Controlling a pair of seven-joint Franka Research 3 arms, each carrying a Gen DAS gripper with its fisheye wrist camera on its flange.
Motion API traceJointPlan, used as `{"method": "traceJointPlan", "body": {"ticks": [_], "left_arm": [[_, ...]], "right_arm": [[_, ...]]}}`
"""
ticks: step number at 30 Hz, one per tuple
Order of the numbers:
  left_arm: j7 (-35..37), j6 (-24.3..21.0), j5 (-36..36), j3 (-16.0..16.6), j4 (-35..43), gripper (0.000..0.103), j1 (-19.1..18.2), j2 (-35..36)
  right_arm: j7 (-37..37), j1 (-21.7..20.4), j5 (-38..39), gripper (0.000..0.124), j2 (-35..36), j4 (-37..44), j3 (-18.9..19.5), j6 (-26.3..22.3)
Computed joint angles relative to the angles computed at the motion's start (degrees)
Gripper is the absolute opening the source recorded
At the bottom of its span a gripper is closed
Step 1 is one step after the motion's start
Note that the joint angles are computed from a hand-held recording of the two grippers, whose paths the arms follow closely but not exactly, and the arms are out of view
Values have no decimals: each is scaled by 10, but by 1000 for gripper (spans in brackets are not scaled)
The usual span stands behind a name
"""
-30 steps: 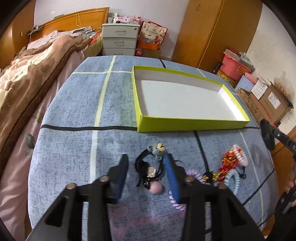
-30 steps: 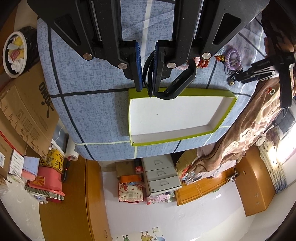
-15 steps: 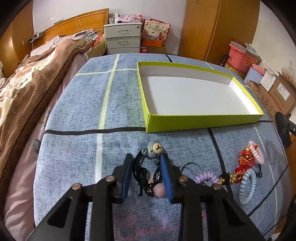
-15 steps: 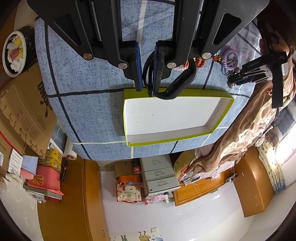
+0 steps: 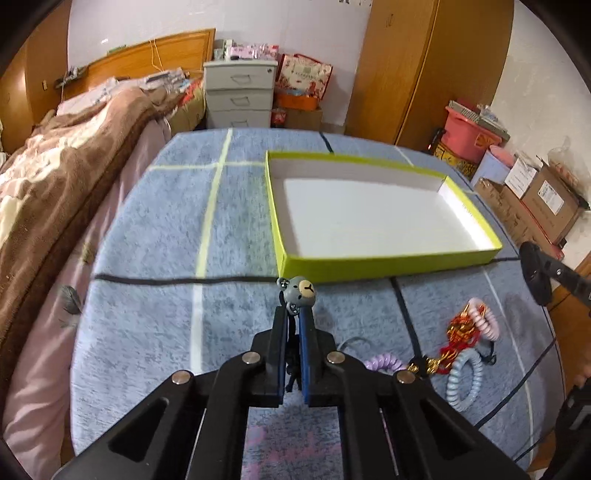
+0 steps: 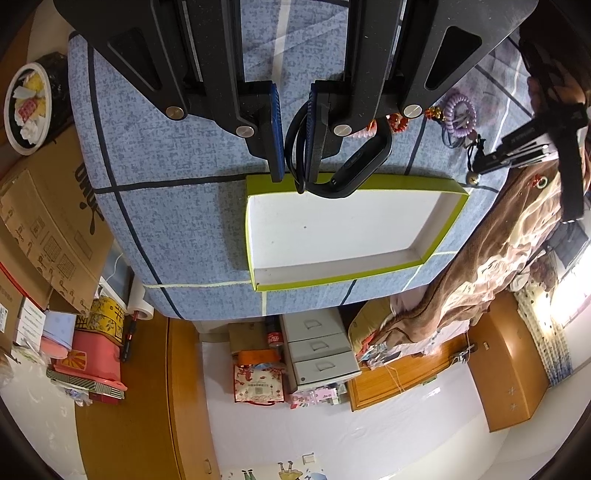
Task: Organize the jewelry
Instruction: 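Carry the bear-charm hair tie with left gripper while right gripper carries the watch band into the box lid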
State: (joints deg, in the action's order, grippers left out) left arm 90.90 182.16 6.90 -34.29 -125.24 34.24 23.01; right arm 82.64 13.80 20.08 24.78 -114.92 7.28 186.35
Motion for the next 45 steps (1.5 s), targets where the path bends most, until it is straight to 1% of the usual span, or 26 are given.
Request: {"method": "traceJointPlan", "body": {"ticks": [1,2,3,6,7,10,12,15,18,21,23,27,31,33,36,39,41,44,45], "left_arm": [[7,-3,-1,-22,1,6,20,2],[11,-3,-3,-37,2,6,34,2],[12,-1,-5,-42,4,6,38,-1],[19,0,-2,-60,18,6,51,4],[24,-7,-1,-69,28,6,57,10],[35,-20,-9,-65,58,6,45,24],[44,-30,-16,-57,81,6,30,33],[66,-43,-35,-59,106,6,23,46],[80,-53,-51,-44,123,6,4,50],[96,-72,-67,-30,152,6,-17,63],[109,-84,-84,-31,171,6,-21,76],[117,-111,-102,4,222,6,-62,101],[129,-133,-124,30,266,6,-95,125],[124,-150,-128,57,295,6,-123,138],[131,-165,-135,86,320,6,-153,150],[128,-183,-143,109,344,6,-176,163],[126,-186,-141,125,352,6,-191,167],[123,-202,-143,136,369,6,-203,177],[113,-206,-138,149,373,6,-214,179]], "right_arm": [[0,0,0,11,1,2,-1,-1],[1,3,-1,11,1,4,-4,-1],[1,5,-1,11,2,8,-7,-3],[0,-5,-1,11,10,26,2,-11],[2,1,-1,11,13,34,-6,-16],[8,21,-6,11,25,64,-32,-30],[10,24,-10,11,37,90,-39,-48],[23,43,-20,11,48,112,-65,-61],[26,41,-25,11,57,130,-66,-68],[40,48,-34,11,76,161,-81,-88],[48,50,-42,11,89,185,-89,-102],[60,47,-57,11,123,239,-92,-134],[70,43,-72,11,163,303,-93,-174],[81,47,-85,11,190,344,-102,-204],[92,47,-102,11,220,393,-107,-236],[103,45,-117,11,247,435,-110,-265],[101,40,-121,11,256,448,-103,-272],[105,40,-131,11,275,480,-105,-297],[107,41,-134,11,280,487,-106,-304]]}}
